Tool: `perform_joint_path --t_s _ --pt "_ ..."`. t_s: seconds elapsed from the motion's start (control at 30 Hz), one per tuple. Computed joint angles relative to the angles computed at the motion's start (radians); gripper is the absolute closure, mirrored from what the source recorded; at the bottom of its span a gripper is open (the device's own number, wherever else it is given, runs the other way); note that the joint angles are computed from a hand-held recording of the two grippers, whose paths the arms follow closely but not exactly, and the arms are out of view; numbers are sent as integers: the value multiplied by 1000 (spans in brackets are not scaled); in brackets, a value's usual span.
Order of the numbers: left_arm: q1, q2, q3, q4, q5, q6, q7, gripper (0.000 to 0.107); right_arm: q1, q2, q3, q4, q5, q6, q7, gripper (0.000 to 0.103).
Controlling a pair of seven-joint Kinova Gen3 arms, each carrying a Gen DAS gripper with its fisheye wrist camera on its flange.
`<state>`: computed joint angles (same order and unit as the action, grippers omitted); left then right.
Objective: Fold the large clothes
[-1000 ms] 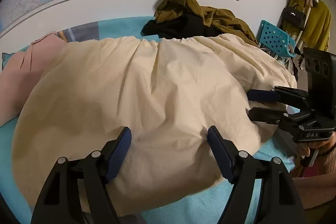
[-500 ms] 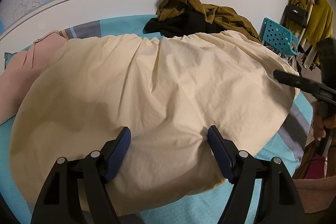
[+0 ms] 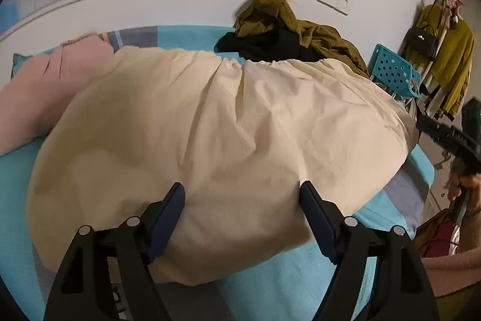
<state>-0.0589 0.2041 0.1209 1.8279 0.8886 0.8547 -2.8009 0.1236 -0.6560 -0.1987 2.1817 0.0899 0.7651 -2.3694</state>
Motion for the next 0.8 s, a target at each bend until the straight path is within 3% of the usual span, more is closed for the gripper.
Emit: perform_joint_path --t_s 0.13,0.23,0.3,0.4,0.47,0.53,0.7,0.8 --pt "8 15 5 -9 -12 -8 14 28 -28 31 73 56 -20 -27 28 69" --pt "3 31 7 -27 -16 11 35 27 -39 49 148 110 -67 -108 46 71" --pt "1 19 7 -16 -19 1 35 27 -28 39 146 115 -72 -114 39 70" --pt "-18 -9 0 7 -3 9 7 28 4 21 105 93 -65 -74 35 69" --pt "-56 -27 -17 20 36 67 -49 28 -2 -12 114 88 -78 -56 36 69" --pt "-85 -48 -43 37 59 108 -87 27 -19 -53 138 89 -105 -46 41 59" --pt "-138 -42 -102 20 39 222 -37 27 -26 -89 125 88 -143 -36 33 55" --pt "-154 -42 -116 24 19 232 -9 27 -42 -93 117 89 -161 -42 36 51"
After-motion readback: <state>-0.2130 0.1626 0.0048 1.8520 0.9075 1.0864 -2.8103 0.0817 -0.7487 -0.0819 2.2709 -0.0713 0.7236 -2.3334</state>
